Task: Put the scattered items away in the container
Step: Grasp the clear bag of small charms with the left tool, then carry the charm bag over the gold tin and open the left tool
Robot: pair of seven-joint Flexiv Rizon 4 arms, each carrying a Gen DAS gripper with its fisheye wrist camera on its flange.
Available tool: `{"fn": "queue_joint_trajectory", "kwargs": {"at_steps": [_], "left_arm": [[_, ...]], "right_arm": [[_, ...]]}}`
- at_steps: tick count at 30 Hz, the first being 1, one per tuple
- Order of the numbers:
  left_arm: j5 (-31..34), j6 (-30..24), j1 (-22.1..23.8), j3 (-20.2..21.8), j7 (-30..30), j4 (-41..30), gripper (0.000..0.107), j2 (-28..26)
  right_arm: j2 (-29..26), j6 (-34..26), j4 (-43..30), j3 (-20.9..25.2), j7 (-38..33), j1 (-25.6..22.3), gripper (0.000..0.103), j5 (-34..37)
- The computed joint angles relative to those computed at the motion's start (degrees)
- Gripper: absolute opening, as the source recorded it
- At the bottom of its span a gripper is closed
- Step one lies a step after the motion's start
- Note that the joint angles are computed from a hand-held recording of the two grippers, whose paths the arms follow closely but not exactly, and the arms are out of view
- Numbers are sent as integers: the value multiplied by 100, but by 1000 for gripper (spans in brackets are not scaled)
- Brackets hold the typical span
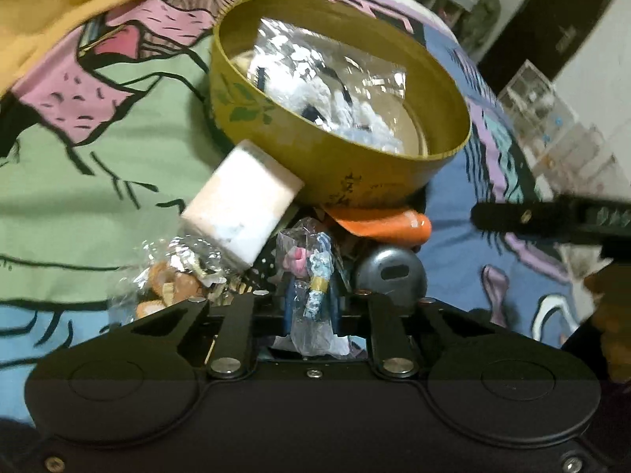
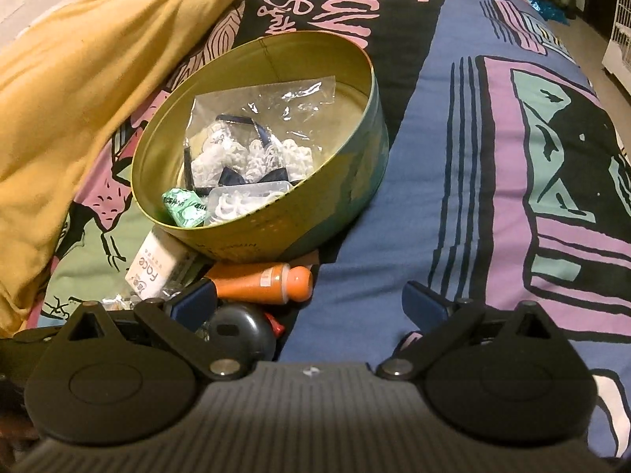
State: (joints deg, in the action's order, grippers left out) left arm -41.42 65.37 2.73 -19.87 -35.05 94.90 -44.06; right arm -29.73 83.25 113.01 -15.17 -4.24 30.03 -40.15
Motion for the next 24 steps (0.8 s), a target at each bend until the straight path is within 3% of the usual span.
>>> {"fn": "queue_joint_trajectory", "kwargs": {"at_steps": [5, 15, 24], "left_arm": [[-358, 76, 117, -57, -290, 147, 16, 143], [-467, -152, 139, 153, -820, 54, 16, 299], [-760, 21, 131, -18, -447, -94, 16, 465]], "right_arm": [[-48, -119, -99, 213, -200, -129, 103, 109], [-130, -312, -286, 653, -768, -376, 103, 474], [-175, -508, -412, 837, -1138, -445, 103, 727]]}}
